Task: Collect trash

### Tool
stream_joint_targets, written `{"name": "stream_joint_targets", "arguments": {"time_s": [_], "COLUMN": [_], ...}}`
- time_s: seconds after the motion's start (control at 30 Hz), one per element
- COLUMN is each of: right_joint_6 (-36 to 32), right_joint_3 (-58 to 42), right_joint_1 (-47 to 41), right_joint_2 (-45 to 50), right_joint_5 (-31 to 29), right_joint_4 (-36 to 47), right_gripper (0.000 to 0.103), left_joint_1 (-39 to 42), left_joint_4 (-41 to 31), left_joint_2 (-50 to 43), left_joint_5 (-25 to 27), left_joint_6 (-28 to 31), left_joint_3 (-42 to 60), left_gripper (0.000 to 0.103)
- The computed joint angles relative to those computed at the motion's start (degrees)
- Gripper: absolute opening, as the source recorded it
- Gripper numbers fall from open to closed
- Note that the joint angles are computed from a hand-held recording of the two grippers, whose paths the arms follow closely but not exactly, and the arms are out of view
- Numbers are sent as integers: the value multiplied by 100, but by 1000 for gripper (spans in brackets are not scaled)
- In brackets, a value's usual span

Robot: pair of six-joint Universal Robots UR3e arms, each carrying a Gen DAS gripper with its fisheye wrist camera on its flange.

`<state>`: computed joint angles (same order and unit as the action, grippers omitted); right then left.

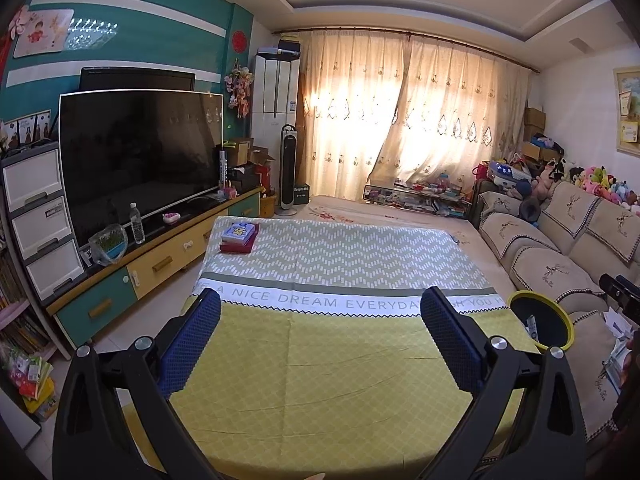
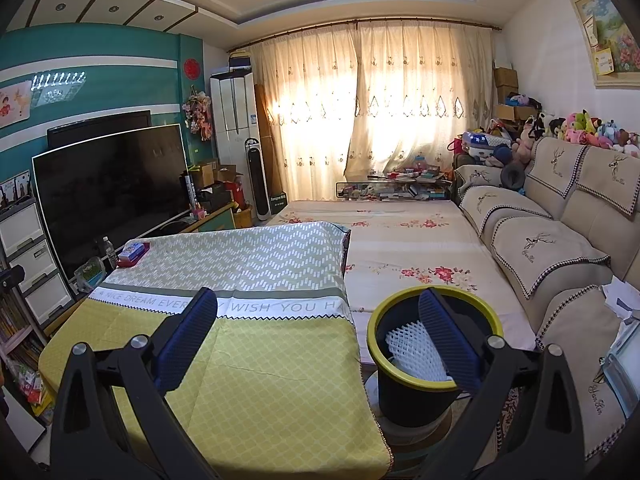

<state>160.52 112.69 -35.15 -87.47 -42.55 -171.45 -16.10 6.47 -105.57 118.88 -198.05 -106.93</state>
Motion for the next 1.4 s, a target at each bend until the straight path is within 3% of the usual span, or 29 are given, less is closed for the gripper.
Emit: {"name": "stream_joint_targets", "arguments": {"time_s": [1.4], "right_joint_6": [30], "right_joint_3": [-9], "right_joint_1": [20], "right_joint_2": [90], "right_joint_5": [-25], "right_joint_4": [-67], "right_gripper": [96], "left_joint_1": [116], "left_joint_4": [66], "left_joint_2": [-152], "left_joint_5": [-145], "left_joint_6": [58], "left_joint_3": [23], "left_gripper": [98]}}
